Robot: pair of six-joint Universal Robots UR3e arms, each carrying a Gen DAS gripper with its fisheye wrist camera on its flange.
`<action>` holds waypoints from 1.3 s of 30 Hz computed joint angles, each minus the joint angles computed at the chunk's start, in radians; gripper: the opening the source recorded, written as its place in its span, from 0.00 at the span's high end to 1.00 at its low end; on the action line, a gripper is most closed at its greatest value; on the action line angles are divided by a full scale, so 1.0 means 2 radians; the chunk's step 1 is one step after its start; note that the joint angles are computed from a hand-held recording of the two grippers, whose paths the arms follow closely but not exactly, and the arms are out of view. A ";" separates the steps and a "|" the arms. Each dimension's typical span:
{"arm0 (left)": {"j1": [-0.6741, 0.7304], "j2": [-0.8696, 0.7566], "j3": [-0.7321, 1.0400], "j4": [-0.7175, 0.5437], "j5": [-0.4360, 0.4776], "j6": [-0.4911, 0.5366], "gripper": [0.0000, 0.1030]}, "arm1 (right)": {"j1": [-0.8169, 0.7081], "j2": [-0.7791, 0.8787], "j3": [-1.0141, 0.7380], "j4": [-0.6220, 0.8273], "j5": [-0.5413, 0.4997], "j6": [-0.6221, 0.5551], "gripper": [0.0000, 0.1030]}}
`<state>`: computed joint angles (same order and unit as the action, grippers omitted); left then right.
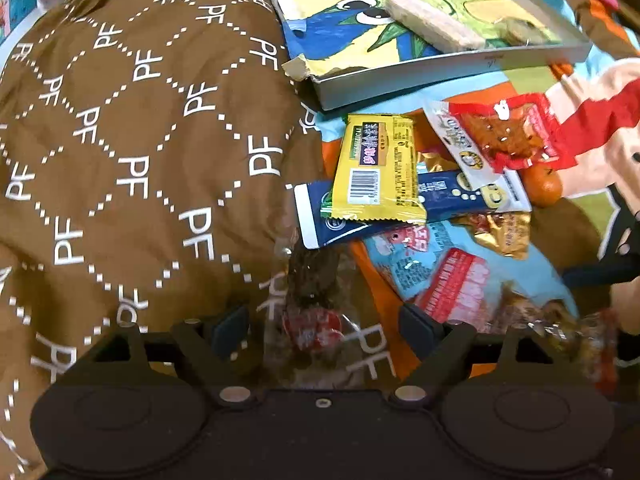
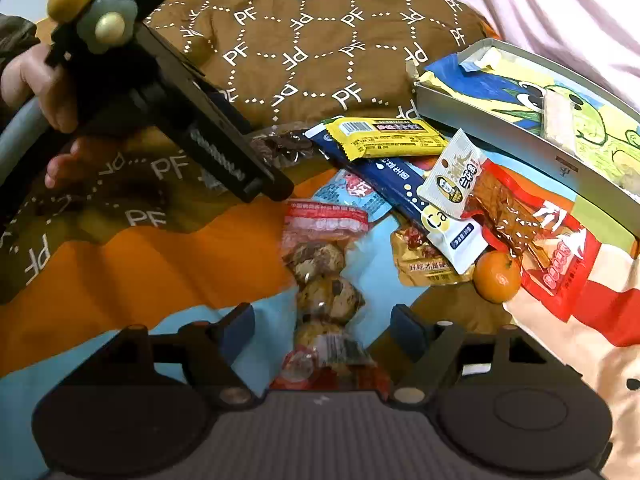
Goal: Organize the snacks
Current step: 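Grasp the dark jerky pack with the left tool while the right tool grasps the quail-egg bag, then carry the jerky pack and quail-egg bag into the grey tray and release them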
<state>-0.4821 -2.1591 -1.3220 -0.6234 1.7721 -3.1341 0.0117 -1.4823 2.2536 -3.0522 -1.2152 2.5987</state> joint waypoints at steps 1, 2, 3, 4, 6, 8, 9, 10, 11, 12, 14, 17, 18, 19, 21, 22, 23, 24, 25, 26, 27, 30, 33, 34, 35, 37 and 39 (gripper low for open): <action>0.001 -0.005 0.004 0.000 0.001 0.000 0.19 | -0.001 0.003 -0.002 -0.001 0.002 0.001 0.21; 0.004 -0.008 0.007 0.001 0.000 -0.003 0.20 | -0.002 0.007 -0.005 -0.001 0.004 0.002 0.21; 0.006 -0.010 0.008 0.003 -0.001 -0.008 0.22 | -0.003 0.010 -0.009 -0.001 0.005 0.003 0.21; 0.011 -0.011 0.008 0.005 -0.006 -0.016 0.24 | -0.004 0.013 -0.011 -0.001 0.006 0.003 0.21; 0.022 -0.010 0.009 0.000 -0.022 -0.036 0.33 | -0.005 0.019 -0.018 0.006 0.009 0.001 0.21; 0.029 -0.006 0.005 0.001 -0.030 -0.056 0.41 | -0.005 0.025 -0.025 0.011 0.011 0.002 0.21; 0.030 -0.004 0.004 -0.001 -0.035 -0.060 0.45 | -0.004 0.027 -0.029 0.014 0.011 0.003 0.21; 0.032 -0.003 0.006 -0.006 -0.040 -0.062 0.47 | -0.004 0.030 -0.034 0.019 0.010 0.006 0.21; 0.032 -0.003 0.009 -0.010 -0.041 -0.062 0.50 | -0.005 0.031 -0.036 0.023 0.012 0.009 0.21; 0.030 -0.003 0.012 -0.016 -0.039 -0.062 0.51 | -0.008 0.032 -0.038 0.028 0.016 0.013 0.21; 0.025 -0.005 0.020 -0.027 -0.033 -0.062 0.51 | -0.012 0.033 -0.039 0.031 0.022 0.019 0.21; 0.019 -0.006 0.035 -0.052 -0.027 -0.066 0.52 | -0.011 0.033 -0.038 0.025 0.018 0.025 0.26; 0.018 -0.005 0.040 -0.063 -0.027 -0.068 0.52 | -0.010 0.033 -0.037 0.021 0.016 0.026 0.29; 0.018 -0.001 0.041 -0.071 -0.029 -0.070 0.52 | -0.011 0.031 -0.035 0.020 0.016 0.026 0.36; 0.017 0.009 0.039 -0.088 -0.035 -0.076 0.52 | -0.015 0.026 -0.033 0.027 0.022 0.027 0.46; 0.018 0.015 0.038 -0.100 -0.041 -0.078 0.52 | -0.016 0.024 -0.033 0.029 0.022 0.026 0.46; 0.019 0.023 0.035 -0.112 -0.051 -0.081 0.53 | -0.015 0.023 -0.033 0.030 0.021 0.026 0.47; 0.020 0.030 0.030 -0.122 -0.061 -0.084 0.53 | -0.014 0.022 -0.032 0.029 0.020 0.024 0.47; 0.017 0.037 0.026 -0.131 -0.065 -0.087 0.53 | -0.013 0.021 -0.030 0.028 0.017 0.024 0.48; 0.012 0.040 0.024 -0.136 -0.062 -0.088 0.53 | -0.011 0.020 -0.029 0.026 0.015 0.025 0.48; 0.007 0.042 0.024 -0.142 -0.060 -0.084 0.53 | -0.009 0.018 -0.028 0.026 0.013 0.025 0.49; -0.006 0.046 0.034 -0.170 -0.064 -0.083 0.54 | -0.006 0.005 -0.018 0.027 0.004 0.021 0.50; -0.017 0.049 0.048 -0.201 -0.067 -0.090 0.55 | 0.003 -0.013 -0.005 0.028 -0.013 0.018 0.50; -0.018 0.052 0.052 -0.211 -0.073 -0.093 0.55 | 0.005 -0.022 0.000 0.032 -0.018 0.015 0.50; -0.017 0.054 0.056 -0.221 -0.081 -0.096 0.55 | 0.007 -0.029 0.004 0.034 -0.023 0.012 0.50; -0.014 0.060 0.060 -0.241 -0.100 -0.108 0.55 | 0.015 -0.037 0.015 0.021 -0.040 0.006 0.50; -0.017 0.064 0.063 -0.252 -0.103 -0.116 0.55 | 0.038 -0.033 0.032 -0.026 -0.083 -0.003 0.50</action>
